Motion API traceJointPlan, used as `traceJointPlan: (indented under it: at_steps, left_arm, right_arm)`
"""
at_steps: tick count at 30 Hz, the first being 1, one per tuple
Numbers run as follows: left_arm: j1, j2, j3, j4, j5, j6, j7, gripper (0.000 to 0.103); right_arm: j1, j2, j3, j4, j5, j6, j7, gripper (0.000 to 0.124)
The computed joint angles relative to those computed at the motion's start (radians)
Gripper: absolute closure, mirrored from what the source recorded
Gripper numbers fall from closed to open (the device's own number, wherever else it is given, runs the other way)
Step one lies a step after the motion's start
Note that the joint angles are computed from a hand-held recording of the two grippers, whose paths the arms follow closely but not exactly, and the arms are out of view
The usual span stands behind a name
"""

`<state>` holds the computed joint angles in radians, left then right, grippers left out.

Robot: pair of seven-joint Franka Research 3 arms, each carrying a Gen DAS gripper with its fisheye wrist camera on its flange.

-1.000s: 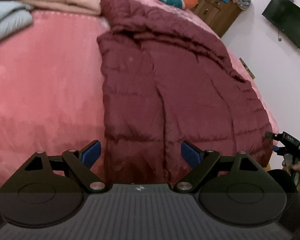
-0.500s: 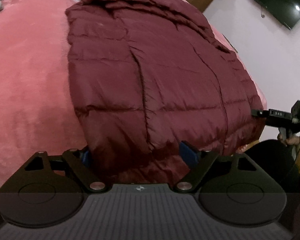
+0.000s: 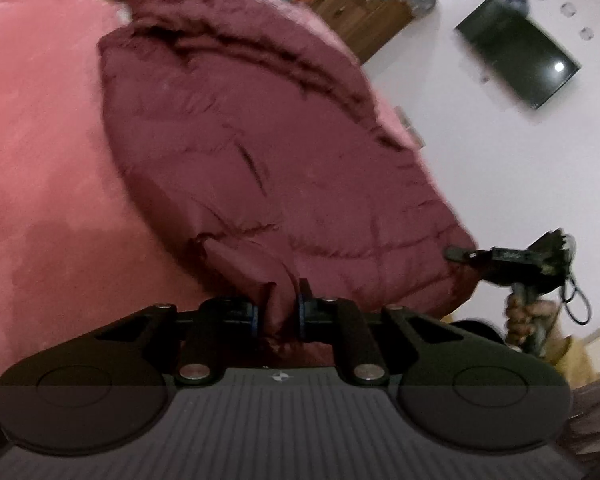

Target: Fold large clothes

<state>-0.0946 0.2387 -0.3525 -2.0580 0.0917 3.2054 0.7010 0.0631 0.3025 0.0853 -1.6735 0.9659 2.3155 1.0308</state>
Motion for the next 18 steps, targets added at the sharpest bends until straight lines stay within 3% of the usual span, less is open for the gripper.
traceJointPlan:
  at_steps: [2, 4, 10, 15, 18]
  left_arm:
    - [0.071, 0.015, -0.073, 0.001, -0.014, 0.062, 0.014, 0.090]
    - [0.089, 0.030, -0.084, 0.007, -0.003, 0.129, -0.016, 0.090]
    - [-0.013, 0.065, 0.054, 0.074, -0.015, 0.251, -0.087, 0.090]
    - [-0.137, 0.114, 0.222, 0.152, -0.111, 0.329, -0.098, 0.090]
    - [-0.187, 0.156, 0.302, 0.209, -0.206, 0.354, -0.082, 0.090]
  right_arm:
    - [-0.024, 0.004, 0.015, 0.017, 0.089, -0.028, -0.021, 0.118]
    - [-0.041, 0.014, 0.026, 0.037, 0.182, -0.046, -0.032, 0.118]
    - [-0.068, 0.097, 0.070, 0.147, 0.474, -0.071, -0.042, 0.118]
    - [-0.060, 0.239, 0.122, 0.348, 0.603, 0.012, 0.025, 0.118]
    - [-0.029, 0.374, 0.149, 0.553, 0.578, 0.101, 0.107, 0.118]
